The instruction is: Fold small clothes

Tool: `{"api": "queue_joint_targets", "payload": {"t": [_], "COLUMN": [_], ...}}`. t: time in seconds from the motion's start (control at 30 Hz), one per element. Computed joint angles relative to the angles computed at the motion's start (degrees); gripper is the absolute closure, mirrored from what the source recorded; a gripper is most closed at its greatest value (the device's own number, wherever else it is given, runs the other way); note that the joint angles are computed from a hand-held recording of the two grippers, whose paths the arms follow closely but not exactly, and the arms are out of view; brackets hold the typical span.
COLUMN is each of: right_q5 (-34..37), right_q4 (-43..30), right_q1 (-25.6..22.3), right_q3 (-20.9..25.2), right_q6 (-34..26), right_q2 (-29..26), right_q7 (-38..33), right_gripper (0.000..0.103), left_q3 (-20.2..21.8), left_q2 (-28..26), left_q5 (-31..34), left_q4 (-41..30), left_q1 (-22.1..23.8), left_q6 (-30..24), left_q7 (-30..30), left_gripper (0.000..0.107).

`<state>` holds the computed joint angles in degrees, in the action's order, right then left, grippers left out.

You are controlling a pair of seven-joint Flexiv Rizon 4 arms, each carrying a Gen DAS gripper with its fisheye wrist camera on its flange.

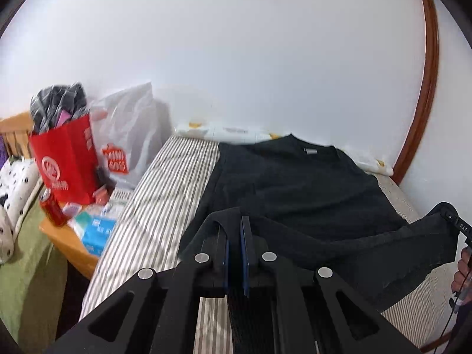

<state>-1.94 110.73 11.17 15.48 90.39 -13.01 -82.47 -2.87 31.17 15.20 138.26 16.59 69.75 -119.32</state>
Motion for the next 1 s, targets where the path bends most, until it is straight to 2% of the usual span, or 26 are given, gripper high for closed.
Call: {"api": "queue_joint_targets", "payload": {"t": [0.03, 0.23, 0.33, 0.43, 0.57, 0.7, 0.87, 1.0], "right_q5": [-1.07, -1.65, -2.64, -3.39, -3.62, -4.14, -4.32, -4.97], "right_q4": [-1.32, -11.26, -15.90, -20.44, -26.65, -31.66, -35.44, -36.26], "right_q1": [1.19, 1.21, 1.83, 2.37, 2.95, 4.16, 5.25, 6.13], "right_q3": [-1.36, -1.07, -1.61, -1.93, -2.01, -2.88, -3.80, -4.97], "right_q6": [-0.43, -4.56, -6.52, -8.50, -12.47, -15.95, -19.22, -21.39], "right_q2": [-0.91, -7.66, -11.27, -15.12, -19.99, -24.20, -27.46, -28.04], "right_q7": [1.18, 1.67, 1.97, 1.98, 2.07, 1.95, 1.85, 2.02], "right_gripper": [0.095, 0.096, 0.096, 0.095, 0.095, 0.095, 0.095, 0.094], "left_q3": [-0.38, -3.10, -4.99, -5.19, -4.99, -2.27, 1.03, 3.37], "left_q2": [-1.13, -10.42, -14.48, -20.20, -25.74, -30.05, -32.31, -32.97], "left_q5": [0.37, 4.52, 10.12, 12.86, 17.35, 15.32, 14.67, 16.91], "left_q4": [-0.77, -8.54, -12.83, -17.20, -21.69, -22.86, -23.68, -25.21], "left_q1": [0.59, 4.88, 6.84, 6.92, 6.09, 3.86, 0.59, -2.54], "left_q6": [0.85, 3.11, 2.25, 0.96, -1.97, -2.44, -3.36, -5.09], "left_q7": [-0.07, -3.37, -7.18, -9.41, -12.92, -11.34, -9.37, -10.21], "left_gripper": [0.100, 0.100, 0.100, 0.100, 0.100, 0.100, 0.100, 0.097]}}
